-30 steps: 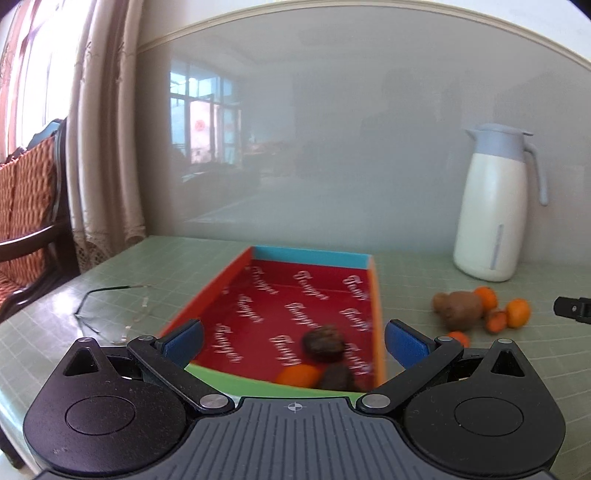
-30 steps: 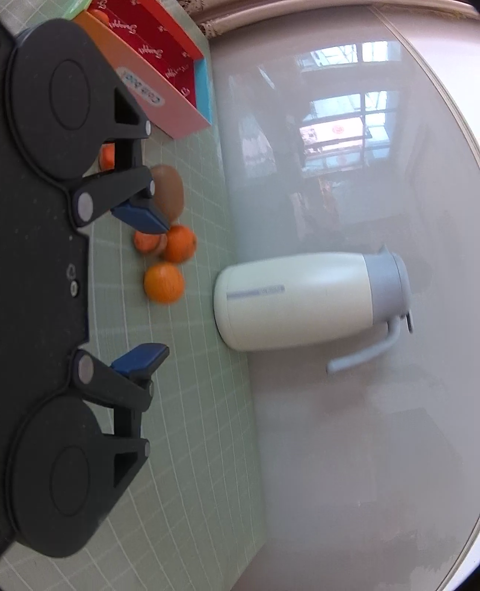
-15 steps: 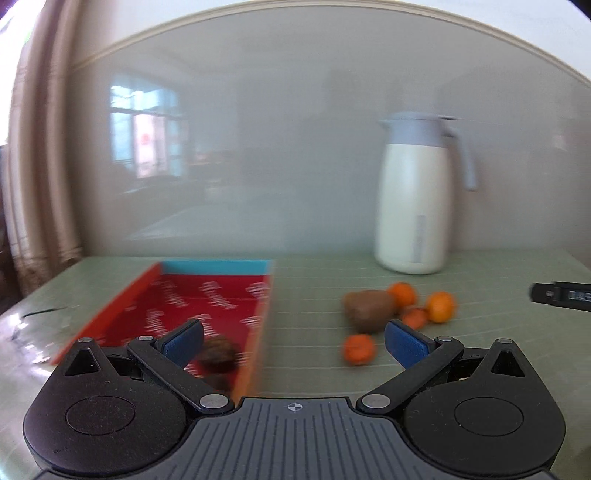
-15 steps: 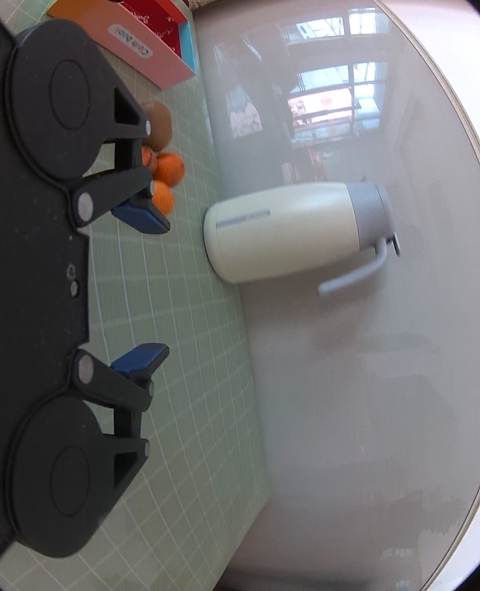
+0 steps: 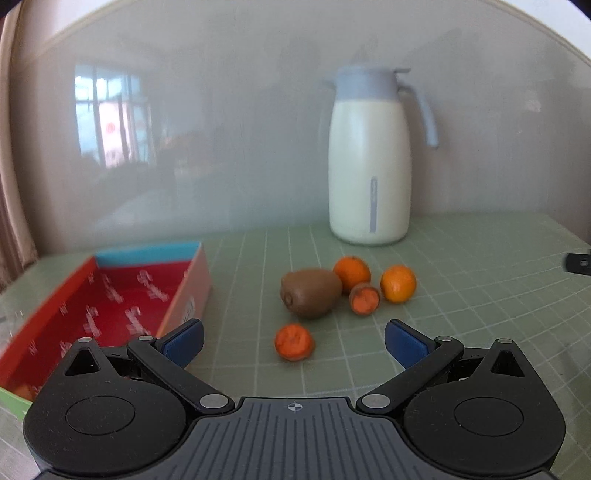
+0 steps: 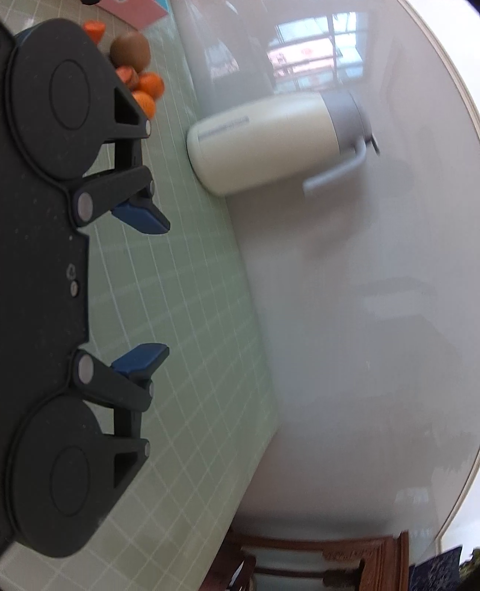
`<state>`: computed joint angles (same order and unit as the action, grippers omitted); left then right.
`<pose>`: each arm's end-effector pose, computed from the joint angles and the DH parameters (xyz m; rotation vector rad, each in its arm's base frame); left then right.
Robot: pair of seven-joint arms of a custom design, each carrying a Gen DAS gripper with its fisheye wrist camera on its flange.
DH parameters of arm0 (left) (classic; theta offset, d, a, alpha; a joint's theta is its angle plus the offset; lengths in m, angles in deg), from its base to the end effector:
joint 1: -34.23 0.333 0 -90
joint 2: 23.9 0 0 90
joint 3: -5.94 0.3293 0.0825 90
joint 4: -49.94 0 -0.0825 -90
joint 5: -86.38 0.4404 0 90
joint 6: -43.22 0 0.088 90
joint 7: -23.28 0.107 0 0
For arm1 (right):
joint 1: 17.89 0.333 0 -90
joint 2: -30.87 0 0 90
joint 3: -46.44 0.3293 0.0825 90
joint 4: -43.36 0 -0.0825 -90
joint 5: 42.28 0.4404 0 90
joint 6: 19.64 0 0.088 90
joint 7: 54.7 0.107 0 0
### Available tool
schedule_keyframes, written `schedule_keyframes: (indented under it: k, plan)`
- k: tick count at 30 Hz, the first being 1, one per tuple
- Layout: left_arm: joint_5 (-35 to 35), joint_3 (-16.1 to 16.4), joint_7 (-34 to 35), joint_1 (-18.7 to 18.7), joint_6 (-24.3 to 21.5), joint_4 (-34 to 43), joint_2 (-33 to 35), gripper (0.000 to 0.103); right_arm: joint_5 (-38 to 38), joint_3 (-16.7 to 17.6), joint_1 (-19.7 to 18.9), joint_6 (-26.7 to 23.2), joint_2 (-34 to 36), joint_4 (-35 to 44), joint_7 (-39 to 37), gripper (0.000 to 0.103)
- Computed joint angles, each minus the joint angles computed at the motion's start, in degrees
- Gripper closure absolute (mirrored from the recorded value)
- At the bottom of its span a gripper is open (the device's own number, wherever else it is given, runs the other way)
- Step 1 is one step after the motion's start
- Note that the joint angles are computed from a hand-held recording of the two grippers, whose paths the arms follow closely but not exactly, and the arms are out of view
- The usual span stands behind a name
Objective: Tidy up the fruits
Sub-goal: 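Reach the left tool to the small mandarin and close its fingers on it, then carry the small mandarin with the left tool into the box and release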
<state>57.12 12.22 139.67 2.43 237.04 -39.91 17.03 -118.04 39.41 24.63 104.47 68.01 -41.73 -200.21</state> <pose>0.7298 -0.3111 0.3280 -1.2306 1.8712 -1.0468 0.6545 0.4415 0.3073 -0.9243 2.0050 -1.1576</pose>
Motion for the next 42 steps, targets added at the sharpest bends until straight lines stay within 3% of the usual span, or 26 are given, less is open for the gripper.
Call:
schedule_keyframes:
  k: [2,3,7,10,14,16,18,20,23,25,27,31,42]
  plan:
    - [-2.95,6.0,-1.5,-4.66,-2.81,1.85,1.59,0.0,0.08,0.04,0.03,-0.27,-0.64,-1.14,0.18,0.038]
    - [-2.74,6.85,-2.6,-5.06,-4.15,2.71,2.17,0.0,0.01,0.07,0.03,-0.5,-0.82,-1.46,0.14,0.038]
    - [0.8,5.05,-5.15,-3.14,-5.89,4.76,3.45,0.0,-0.15,0.32,-0.24,-0.92,-1.11,-1.99,-0.07,0.038]
    - [1.58,11.14,-9.32,-7.31,-7.88,7.09,6.06,0.0,-0.13,0.5,-0.34,-1.53,-1.43,-2.46,0.16,0.038]
    - [3.34,12.23,-13.49,-7.52,-9.26,9.13,7.63,0.0,-0.19,0.69,-0.52,-2.81,-2.24,-3.75,1.41,0.038]
    - [4.48,13.07,-15.34,-7.86,-9.62,9.99,8.34,0.007,-0.04,0.81,-0.7,-3.67,-2.5,-4.17,2.15,0.038]
    - [5.91,14.64,-17.23,-8.55,-11.75,11.26,9.25,0.028,0.2,1.01,-0.96,-4.38,-2.77,-4.62,2.63,0.038]
    - [7.24,16.06,-19.4,-9.09,-13.95,12.56,10.23,0.03,0.38,1.24,-1.29,-4.66,-3.03,-5.08,2.94,0.038]
    - [9.08,15.52,-21.51,-8.31,-14.86,13.75,10.77,0.032,0.52,1.54,-1.67,-4.84,-3.21,-5.46,2.81,0.038]
    - [10.49,15.52,-22.86,-8.12,-15.43,14.42,11.19,0.039,0.45,1.67,-1.8,-4.88,-3.2,-5.51,2.67,0.038]
    - [11.96,15.33,-24.12,-7.74,-16.96,15.41,11.66,0.055,0.41,1.77,-1.87,-4.92,-3.12,-5.41,2.51,0.037]
    - [14.88,14.25,-25.75,-6.99,-16.07,14.99,11.34,0.07,0.05,1.72,-1.68,-5.33,-2.94,-5.21,2.76,0.034]
    - [22.85,10.87,-29.34,-4.8,-12.17,10.44,7.88,0.07,0.34,1.83,-1.87,-4.26,-2.59,-4.55,1.94,0.034]
